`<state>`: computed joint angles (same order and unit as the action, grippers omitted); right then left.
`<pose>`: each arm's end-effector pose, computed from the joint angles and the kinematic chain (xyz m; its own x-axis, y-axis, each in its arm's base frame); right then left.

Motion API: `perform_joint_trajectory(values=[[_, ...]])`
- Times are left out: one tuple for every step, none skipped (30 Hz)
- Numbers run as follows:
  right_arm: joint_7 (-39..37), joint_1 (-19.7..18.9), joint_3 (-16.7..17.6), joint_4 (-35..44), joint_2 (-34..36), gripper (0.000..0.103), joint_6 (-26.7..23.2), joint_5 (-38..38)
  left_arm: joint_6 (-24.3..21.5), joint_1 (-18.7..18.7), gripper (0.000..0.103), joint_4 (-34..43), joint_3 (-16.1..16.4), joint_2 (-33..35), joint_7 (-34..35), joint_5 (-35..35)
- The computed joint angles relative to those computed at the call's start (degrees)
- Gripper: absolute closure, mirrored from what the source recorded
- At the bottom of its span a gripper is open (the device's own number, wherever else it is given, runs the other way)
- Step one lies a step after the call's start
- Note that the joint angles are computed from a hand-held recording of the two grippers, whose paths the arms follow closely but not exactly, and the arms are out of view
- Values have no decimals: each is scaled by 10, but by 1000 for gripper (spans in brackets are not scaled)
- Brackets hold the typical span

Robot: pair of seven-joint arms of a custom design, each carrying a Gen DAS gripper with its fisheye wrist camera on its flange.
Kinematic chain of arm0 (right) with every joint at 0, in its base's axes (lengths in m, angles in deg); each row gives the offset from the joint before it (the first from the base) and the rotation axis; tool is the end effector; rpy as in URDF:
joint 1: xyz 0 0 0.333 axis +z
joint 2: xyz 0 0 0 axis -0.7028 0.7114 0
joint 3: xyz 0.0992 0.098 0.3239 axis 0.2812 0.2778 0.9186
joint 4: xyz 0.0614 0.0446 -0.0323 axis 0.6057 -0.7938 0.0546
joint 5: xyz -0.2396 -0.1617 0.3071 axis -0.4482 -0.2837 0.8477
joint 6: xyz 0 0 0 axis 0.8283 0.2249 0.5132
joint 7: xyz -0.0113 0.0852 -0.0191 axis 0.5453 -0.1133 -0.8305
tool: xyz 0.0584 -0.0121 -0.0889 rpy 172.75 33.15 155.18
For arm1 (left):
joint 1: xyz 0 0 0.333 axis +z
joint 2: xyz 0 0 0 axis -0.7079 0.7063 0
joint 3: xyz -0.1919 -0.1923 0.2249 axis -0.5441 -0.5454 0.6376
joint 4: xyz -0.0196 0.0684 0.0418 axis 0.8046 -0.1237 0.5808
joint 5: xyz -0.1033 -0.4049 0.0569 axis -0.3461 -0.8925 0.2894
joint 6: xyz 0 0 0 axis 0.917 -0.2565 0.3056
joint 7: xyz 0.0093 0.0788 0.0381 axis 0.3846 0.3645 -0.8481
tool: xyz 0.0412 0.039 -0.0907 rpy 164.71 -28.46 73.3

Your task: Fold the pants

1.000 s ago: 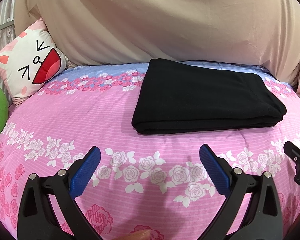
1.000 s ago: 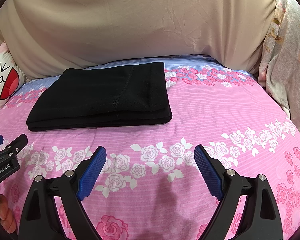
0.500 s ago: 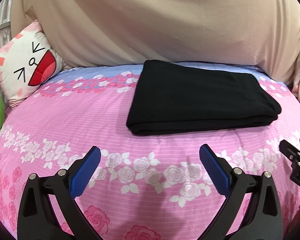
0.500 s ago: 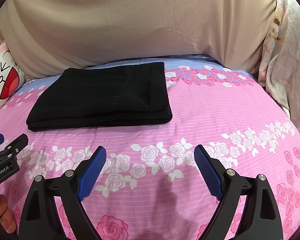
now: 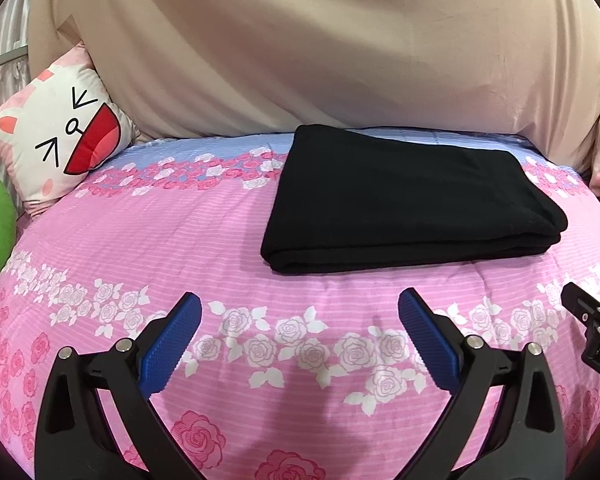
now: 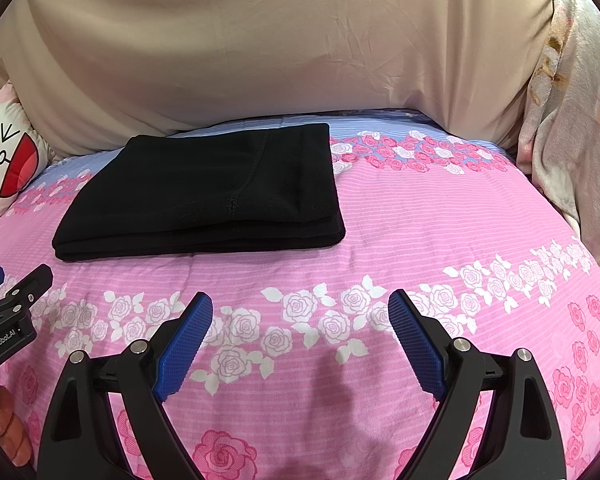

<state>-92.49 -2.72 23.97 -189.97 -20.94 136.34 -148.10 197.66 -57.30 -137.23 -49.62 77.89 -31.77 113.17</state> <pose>0.3254 0.3998 0.3350 -0.3183 -0.9296 0.1861 -0.4563 -0.0218 -0.8896 0.6634 -0.1807 0.2842 0.3275 -0.9427 -0.0639 -0.5776 -0.1462 -0.8031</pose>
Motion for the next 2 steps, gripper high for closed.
perform_joint_trajectory(values=[[0, 0, 0, 0, 0, 16, 0, 0, -2, -1, 7, 0, 0, 0, 3, -3], [0, 0, 0, 0, 0, 16, 0, 0, -2, 0, 7, 1, 0, 1, 6, -7]])
